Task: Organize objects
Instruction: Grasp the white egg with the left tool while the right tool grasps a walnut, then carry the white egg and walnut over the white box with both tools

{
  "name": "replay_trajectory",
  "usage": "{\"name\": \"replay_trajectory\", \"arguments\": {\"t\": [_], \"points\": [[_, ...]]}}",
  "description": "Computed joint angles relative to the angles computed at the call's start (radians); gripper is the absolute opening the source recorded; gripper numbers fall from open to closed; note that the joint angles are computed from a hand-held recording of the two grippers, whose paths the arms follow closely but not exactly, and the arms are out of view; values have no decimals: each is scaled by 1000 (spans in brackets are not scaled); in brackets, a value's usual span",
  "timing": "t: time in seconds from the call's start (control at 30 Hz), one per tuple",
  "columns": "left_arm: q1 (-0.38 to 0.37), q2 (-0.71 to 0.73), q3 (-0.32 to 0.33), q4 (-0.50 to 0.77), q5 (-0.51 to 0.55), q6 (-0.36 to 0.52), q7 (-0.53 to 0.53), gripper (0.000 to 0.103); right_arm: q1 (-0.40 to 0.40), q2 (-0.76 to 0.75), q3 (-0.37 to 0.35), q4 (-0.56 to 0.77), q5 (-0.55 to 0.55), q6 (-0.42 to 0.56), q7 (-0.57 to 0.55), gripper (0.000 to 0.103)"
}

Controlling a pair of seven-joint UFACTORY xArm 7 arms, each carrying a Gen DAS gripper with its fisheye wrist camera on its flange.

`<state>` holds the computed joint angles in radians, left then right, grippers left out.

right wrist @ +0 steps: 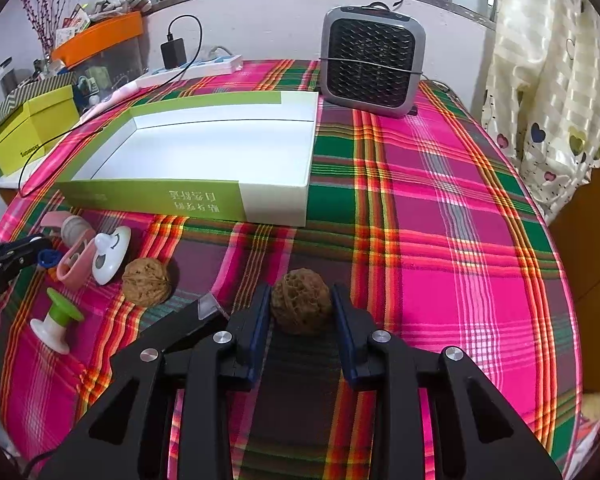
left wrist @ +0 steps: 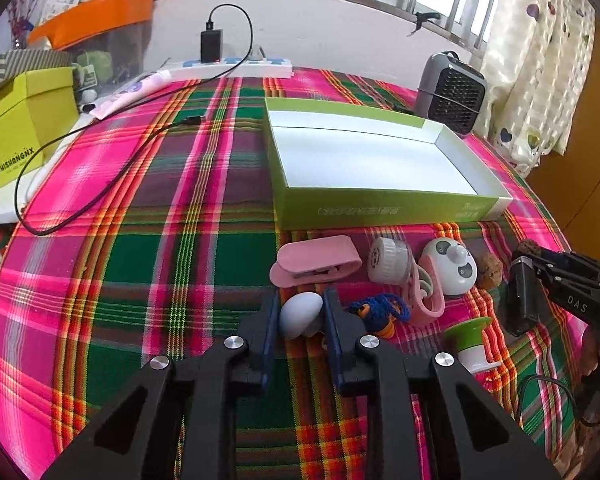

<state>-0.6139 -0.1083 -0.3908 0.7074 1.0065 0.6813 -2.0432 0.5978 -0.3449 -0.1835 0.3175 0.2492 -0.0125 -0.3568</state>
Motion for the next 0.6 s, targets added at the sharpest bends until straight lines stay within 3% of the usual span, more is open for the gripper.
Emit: {"name": "replay_trajectory", "arguments": {"t": [0.6], "points": [[-2,-27,-15,9,-4,31,11,20,-4,-54,2,-16,-5,11,16,32]]}}
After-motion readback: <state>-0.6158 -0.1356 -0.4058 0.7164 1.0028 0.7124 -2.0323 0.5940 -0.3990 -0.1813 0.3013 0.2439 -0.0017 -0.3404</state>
